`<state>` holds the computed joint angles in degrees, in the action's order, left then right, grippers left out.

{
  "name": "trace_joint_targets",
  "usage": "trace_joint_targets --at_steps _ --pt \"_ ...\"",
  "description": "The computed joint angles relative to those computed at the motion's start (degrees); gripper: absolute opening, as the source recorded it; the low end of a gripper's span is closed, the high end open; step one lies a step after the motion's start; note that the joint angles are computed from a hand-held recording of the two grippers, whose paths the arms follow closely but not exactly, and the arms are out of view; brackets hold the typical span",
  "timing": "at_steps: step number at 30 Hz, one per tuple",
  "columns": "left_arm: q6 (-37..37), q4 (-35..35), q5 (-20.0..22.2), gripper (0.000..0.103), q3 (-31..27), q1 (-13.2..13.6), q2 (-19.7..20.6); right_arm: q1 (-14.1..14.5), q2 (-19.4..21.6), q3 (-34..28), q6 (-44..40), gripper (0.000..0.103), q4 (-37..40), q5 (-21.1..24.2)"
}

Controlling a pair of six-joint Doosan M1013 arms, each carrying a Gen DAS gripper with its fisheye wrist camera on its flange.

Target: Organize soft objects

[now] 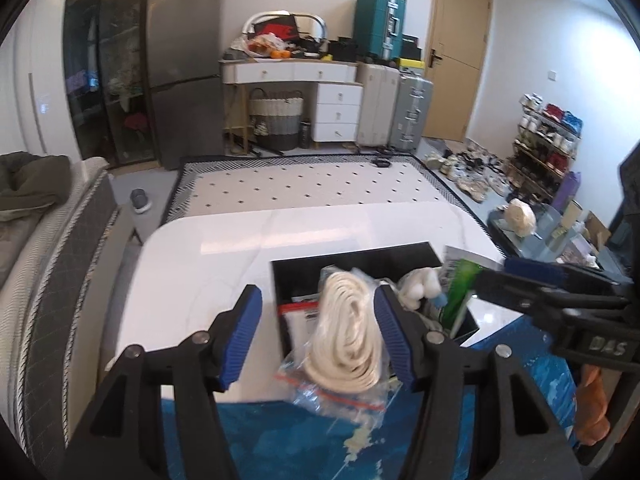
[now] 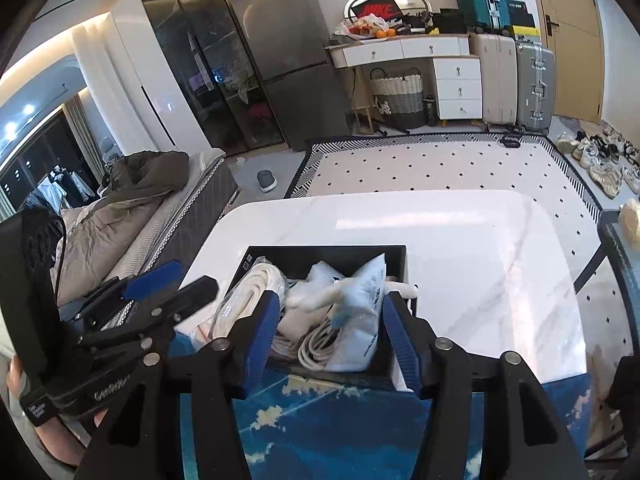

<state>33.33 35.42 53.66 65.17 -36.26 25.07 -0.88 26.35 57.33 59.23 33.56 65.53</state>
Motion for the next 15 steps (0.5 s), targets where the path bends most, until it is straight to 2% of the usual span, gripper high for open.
trace_joint_targets --at_steps 1,2,3,4,6,9,12,14,15 --pt "-0.99 1.00 0.16 0.066 0.81 -0.33 -0.56 -0.17 -0.79 1.06 -0.65 0.077 0.15 -1.04" --pt "-1.85 1.91 -0.12 0.070 1.66 -0.52 -1.10 -0.40 -1.45 1.94 -1.08 0.082 0.51 -2.12" --pt "-5.19 5.56 -0.53 0.080 3.47 -1.25 -2.08 -0.76 -2.65 3.77 -1.87 0.087 1.65 -4.21" --pt "-8.21 8.77 0.12 0.086 4.63 -1.85 -2.67 -1.03 -3.52 5.08 -2.73 0.088 2.53 -5.64" --pt "-15.63 15.70 2.69 0.092 6.77 -3.45 -3.82 -1.30 -5.63 8.03 -5.27 0.089 3.16 -8.94" --pt "-19.51 19.43 0.59 0.097 10.55 -4.56 -6.37 -1.89 -8.98 12.98 -11.61 0.091 6.45 -14.05" --pt "-25.20 25.61 3.66 0.102 13.59 -6.51 -7.66 -2.70 -12.25 18.04 -18.03 0.093 11.00 -17.51" --pt "-26.45 25.91 3.06 0.103 15.51 -7.09 -8.54 -3.34 -13.83 20.55 -20.97 0.094 13.36 -18.17" --pt "-26.69 25.92 0.78 0.103 17.00 -7.24 -9.32 -3.69 -14.57 21.86 -21.92 0.094 14.57 -18.73"
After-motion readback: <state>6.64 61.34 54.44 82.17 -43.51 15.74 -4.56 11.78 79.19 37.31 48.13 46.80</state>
